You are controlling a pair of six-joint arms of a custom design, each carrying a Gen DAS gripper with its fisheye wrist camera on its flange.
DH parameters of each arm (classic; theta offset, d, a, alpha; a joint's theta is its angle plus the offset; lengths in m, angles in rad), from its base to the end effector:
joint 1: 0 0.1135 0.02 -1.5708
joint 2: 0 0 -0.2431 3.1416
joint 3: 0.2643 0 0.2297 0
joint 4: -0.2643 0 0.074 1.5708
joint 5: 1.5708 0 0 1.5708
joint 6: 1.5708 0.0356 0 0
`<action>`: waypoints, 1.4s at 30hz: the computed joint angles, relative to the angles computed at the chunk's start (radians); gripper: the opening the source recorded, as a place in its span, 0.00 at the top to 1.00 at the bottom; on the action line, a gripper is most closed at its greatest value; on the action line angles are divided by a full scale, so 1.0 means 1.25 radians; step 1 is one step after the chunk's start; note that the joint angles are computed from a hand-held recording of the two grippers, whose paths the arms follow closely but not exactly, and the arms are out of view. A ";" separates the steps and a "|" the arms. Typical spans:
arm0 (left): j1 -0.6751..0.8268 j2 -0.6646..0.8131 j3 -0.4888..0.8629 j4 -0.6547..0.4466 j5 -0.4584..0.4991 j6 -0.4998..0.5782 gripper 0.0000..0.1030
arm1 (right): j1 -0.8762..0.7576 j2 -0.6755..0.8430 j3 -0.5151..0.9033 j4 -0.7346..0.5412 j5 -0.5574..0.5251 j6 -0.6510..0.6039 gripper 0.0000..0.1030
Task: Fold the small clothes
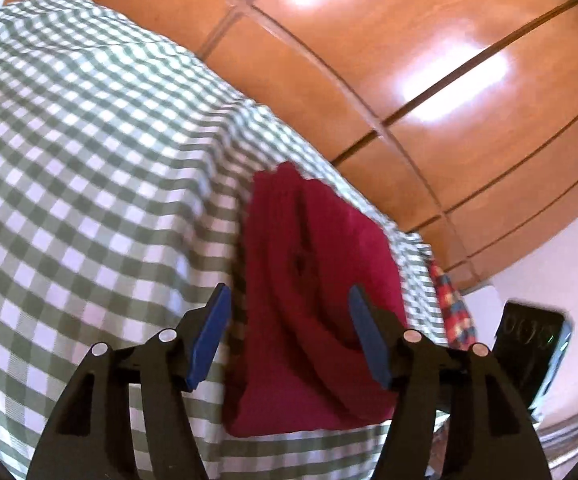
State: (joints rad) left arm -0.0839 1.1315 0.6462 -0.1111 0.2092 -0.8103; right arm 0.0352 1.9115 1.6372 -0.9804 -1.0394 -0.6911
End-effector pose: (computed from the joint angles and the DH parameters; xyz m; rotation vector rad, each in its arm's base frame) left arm 0.2293 -0.0267 0.2220 -0.6806 2.1421 -0.7265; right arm 0.3582 0.0433 0.2528 -1.0086 2.0663 1.1228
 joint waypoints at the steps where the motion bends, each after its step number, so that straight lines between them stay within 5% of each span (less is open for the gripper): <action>1: 0.004 0.005 0.008 0.003 0.016 0.006 0.41 | -0.023 0.002 -0.002 -0.002 -0.004 -0.002 0.24; 12: -0.035 0.315 0.285 -0.074 0.118 0.061 0.41 | -0.159 -0.009 -0.127 0.103 0.050 0.008 0.24; 14: -0.048 0.355 0.331 -0.113 0.106 0.073 0.52 | -0.157 -0.025 -0.157 0.125 0.061 0.002 0.24; 17: -0.094 0.366 0.372 -0.166 0.032 0.134 0.82 | -0.139 -0.035 -0.190 0.159 0.086 0.016 0.24; 25: -0.092 0.200 0.221 -0.157 -0.043 0.118 0.88 | -0.113 -0.051 -0.244 0.143 0.108 -0.047 0.24; 29: -0.063 0.227 0.160 -0.130 -0.042 0.113 0.87 | -0.078 -0.035 -0.264 0.178 0.171 -0.030 0.24; 32: -0.079 0.245 0.193 -0.151 -0.089 0.099 0.72 | -0.062 -0.076 -0.324 0.246 0.206 -0.023 0.24; 34: -0.110 0.253 0.235 -0.193 -0.148 0.103 0.71 | -0.071 -0.091 -0.324 0.226 0.216 -0.063 0.24; 37: -0.211 0.240 0.312 -0.282 -0.335 0.125 0.71 | -0.109 -0.106 -0.291 0.168 0.203 -0.119 0.24; 42: -0.298 0.180 0.326 -0.262 -0.436 0.156 0.71 | -0.210 -0.096 -0.165 0.030 0.085 -0.163 0.30</action>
State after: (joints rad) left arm -0.4568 1.3562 1.0532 -0.4380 -0.3364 -0.6148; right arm -0.2267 1.7920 1.4306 -0.9429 -0.9333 -0.8949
